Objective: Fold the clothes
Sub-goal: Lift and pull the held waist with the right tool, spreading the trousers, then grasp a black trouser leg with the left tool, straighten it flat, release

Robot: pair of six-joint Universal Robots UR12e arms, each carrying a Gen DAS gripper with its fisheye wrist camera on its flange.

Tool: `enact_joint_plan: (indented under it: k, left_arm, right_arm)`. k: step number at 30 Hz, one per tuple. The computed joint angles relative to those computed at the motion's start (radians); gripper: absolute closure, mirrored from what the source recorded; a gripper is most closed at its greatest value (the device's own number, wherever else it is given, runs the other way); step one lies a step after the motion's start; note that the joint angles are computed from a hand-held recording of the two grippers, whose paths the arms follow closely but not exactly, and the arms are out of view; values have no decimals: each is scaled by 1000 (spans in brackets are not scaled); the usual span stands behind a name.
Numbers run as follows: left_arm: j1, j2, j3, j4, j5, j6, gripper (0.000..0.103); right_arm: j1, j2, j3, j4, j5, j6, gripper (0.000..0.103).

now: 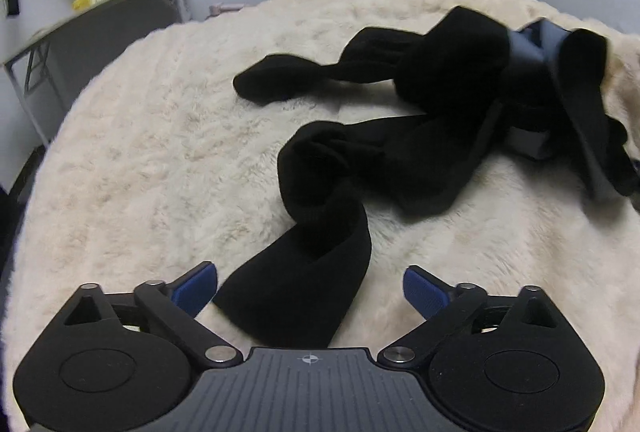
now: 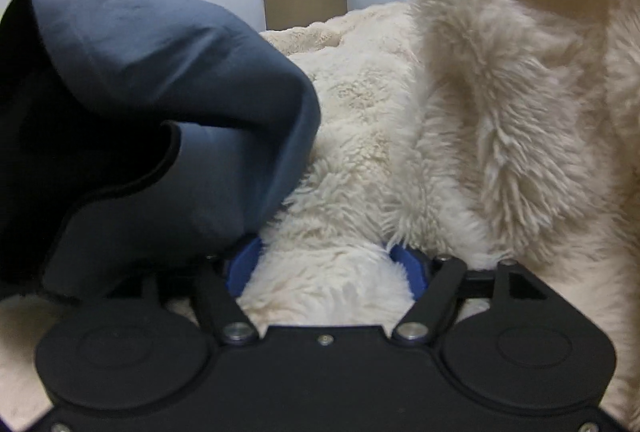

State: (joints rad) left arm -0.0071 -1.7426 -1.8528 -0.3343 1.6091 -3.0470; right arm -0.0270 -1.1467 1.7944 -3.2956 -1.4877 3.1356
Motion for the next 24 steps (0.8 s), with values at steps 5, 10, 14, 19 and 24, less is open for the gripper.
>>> enact_joint_plan:
  k: [5, 10, 14, 19, 24]
  left_arm:
    - [-4, -6, -28, 64, 70, -72, 96]
    - [16, 20, -69, 210, 128, -108, 98]
    - [63, 51, -93, 282, 167, -194, 98]
    - [118, 76, -111, 212, 198, -229, 98]
    - [147, 90, -119, 92, 194, -262, 97]
  right_arm:
    - [22, 19, -12, -21, -58, -46, 30]
    - [56, 44, -36, -32, -146, -131, 29]
    - [75, 57, -51, -32, -196, -170, 28]
    - [88, 69, -62, -37, -227, -186, 27]
    - [96, 81, -71, -48, -247, -201, 27]
